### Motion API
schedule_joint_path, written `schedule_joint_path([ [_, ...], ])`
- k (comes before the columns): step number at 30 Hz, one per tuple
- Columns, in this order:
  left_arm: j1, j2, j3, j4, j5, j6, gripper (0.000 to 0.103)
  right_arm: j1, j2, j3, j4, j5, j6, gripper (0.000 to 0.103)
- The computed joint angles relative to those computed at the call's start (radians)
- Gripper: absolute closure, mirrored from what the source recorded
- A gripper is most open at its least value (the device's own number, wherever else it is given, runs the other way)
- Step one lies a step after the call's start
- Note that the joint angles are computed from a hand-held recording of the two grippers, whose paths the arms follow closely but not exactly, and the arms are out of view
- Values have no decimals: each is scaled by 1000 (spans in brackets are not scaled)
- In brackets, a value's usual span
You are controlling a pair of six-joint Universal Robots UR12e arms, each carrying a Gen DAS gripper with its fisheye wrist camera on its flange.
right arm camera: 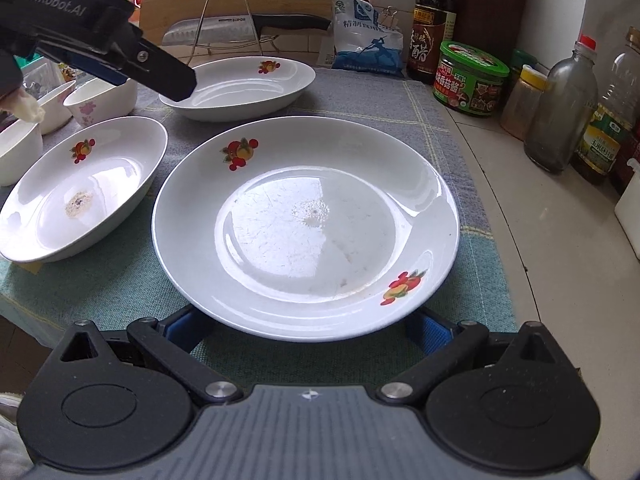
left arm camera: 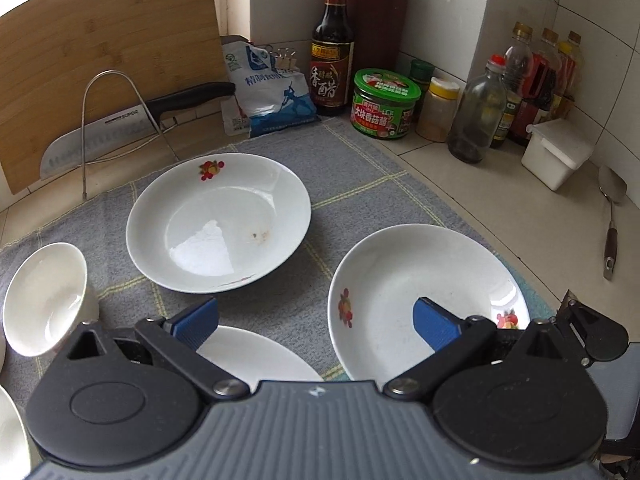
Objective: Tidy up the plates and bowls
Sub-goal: 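Lift the white flower plate with the left tool and carry it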
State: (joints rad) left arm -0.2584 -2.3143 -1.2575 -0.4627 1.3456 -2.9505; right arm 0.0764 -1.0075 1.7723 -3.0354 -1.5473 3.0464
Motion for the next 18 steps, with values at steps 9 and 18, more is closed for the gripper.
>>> schedule_joint_path([
  [9,-27,-98,174,-189,-72,108,3,-29,11,37,-127,93,-75,0],
  [18,-39,-159,301,-375,-84,237,18,-49,16,52,-175,150,-120,0],
])
